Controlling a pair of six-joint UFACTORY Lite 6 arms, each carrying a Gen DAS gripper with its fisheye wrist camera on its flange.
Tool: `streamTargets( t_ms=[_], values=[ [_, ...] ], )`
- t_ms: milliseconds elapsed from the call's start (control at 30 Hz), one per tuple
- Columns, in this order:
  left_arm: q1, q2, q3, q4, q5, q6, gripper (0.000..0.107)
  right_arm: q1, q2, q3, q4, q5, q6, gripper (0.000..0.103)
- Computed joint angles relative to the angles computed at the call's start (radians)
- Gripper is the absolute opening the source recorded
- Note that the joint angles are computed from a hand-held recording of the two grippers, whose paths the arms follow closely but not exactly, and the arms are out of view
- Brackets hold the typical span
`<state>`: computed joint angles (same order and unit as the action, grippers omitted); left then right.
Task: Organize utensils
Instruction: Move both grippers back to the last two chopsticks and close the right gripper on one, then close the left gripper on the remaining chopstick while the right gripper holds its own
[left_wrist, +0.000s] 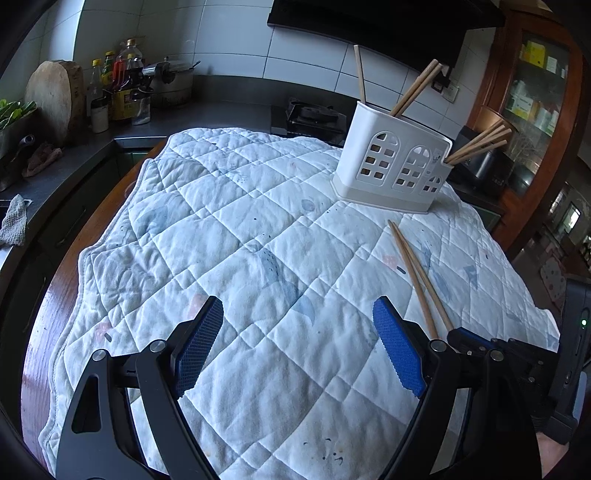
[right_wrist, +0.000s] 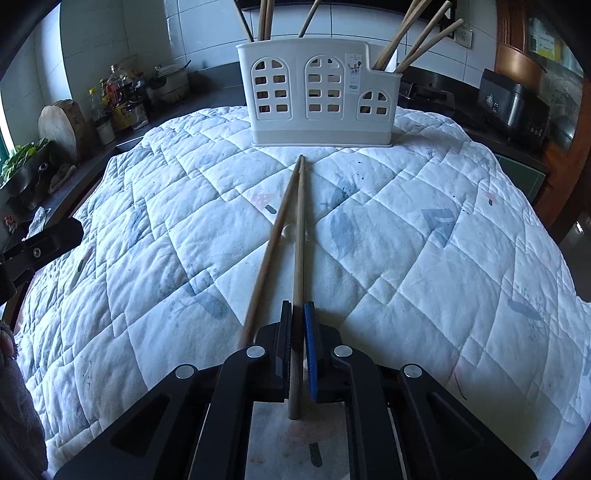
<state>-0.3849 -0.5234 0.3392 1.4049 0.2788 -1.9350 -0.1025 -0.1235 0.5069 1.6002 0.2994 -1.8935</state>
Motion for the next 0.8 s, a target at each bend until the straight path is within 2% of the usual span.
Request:
streamTargets(
  t_ms=[167, 400, 600, 633, 667, 767, 800],
  values=[
    [-0.115, 0.087, 0.048, 0.05, 0.039, -0.106, 0.083, -0.118, 0.012, 0.024, -0.049, 0.074, -0.007, 0.006],
    [-0.283, 0.256, 0.137, 0.191, 0.072, -0.348, 0.081, -0.255, 0.063, 0.061, -0.114, 0.173, -0.017, 0.006],
    [-0.382, 0.409, 0.247, 0.146, 0.132, -0.341, 0.08, -0.331, 0.106, 0.084, -0.16, 0.236, -0.025, 0.006],
    [-0.384, 0.423, 0.259, 0.14, 0.132, -0.335, 0.07, -0.343, 0.119, 0.091, -0.173, 0.25, -0.02, 0.006],
    [-0.385, 0.442, 0.273, 0.133, 0.123, -0.33, 0.065, -0.352, 0.129, 0.097, -0.177, 0.258, -0.018, 0.006],
    [-0.381, 0.502, 0.313, 0.14, 0.107, -0.339, 0.063, -0.372, 0.159, 0.118, -0.196, 0.283, -0.006, 0.007],
    [-0.377, 0.519, 0.323, 0.153, 0.097, -0.347, 0.054, -0.375, 0.167, 0.123, -0.203, 0.288, 0.0, 0.007]
  ],
)
